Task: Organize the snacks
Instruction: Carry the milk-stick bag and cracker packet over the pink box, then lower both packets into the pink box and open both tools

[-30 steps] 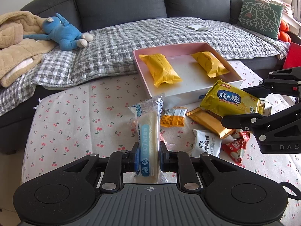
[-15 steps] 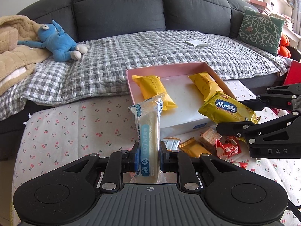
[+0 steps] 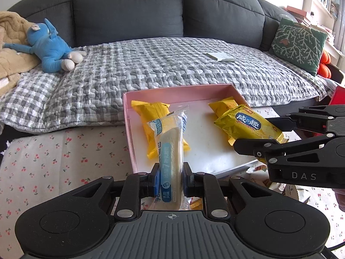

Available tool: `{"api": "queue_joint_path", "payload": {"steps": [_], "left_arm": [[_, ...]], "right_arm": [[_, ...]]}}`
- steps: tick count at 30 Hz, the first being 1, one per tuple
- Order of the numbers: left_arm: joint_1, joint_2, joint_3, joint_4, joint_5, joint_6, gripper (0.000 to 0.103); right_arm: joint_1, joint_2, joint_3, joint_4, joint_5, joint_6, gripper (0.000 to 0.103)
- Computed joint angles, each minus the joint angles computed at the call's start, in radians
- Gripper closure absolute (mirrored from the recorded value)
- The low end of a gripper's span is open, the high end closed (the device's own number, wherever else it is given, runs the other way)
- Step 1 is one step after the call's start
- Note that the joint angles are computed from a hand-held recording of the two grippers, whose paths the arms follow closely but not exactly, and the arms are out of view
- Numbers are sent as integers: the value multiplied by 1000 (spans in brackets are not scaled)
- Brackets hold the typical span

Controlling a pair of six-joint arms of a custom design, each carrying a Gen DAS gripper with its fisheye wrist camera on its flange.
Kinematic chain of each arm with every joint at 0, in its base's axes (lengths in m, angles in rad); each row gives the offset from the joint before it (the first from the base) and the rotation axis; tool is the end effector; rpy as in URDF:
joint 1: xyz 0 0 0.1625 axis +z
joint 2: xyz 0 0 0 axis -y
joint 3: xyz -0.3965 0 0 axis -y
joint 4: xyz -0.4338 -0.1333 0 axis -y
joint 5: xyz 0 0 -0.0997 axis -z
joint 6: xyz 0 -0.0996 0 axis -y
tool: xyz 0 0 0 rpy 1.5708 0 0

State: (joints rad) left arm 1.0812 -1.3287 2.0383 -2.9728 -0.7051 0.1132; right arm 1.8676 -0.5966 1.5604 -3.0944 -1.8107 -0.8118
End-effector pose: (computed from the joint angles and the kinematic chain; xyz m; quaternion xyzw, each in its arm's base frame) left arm -0.0704 -0.5768 0.2788 0.1176 0.8577 -0.3764 0.3300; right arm 0.3129 -0.6481 -0.0001 0.4741 -0.8287 0.2359 0.1811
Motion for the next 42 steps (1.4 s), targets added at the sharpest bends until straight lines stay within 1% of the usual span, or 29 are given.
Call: {"api": "queue_joint_path", "payload": {"steps": [12, 15, 18, 22, 29, 38, 39, 42], "left_arm": [[55, 116, -122, -39, -51, 41, 86], [64, 142, -147, -52, -52, 52, 86], [75, 162, -173, -60, -71, 47, 86], [89, 189, -205, -66, -105, 30, 86], [99, 261, -267, -107, -116, 75, 86], [117, 322, -320, -183, -134, 100, 85], [119, 327, -323, -187, -136, 103, 85], [119, 344, -326, -245, -129, 136, 80]], "right_arm": [[-24, 96, -151, 33, -24, 68, 56], [-27, 117, -181, 37, -42, 72, 56], [-31, 133, -205, 39, -50, 76, 56], [-39, 142, -222, 43, -32, 83, 56], [-50, 162, -252, 31, -8, 71, 56], [-57, 165, -252, -27, 6, 67, 53], [-57, 166, -252, -31, 9, 63, 52], [-57, 167, -253, -42, 9, 54, 44]]}}
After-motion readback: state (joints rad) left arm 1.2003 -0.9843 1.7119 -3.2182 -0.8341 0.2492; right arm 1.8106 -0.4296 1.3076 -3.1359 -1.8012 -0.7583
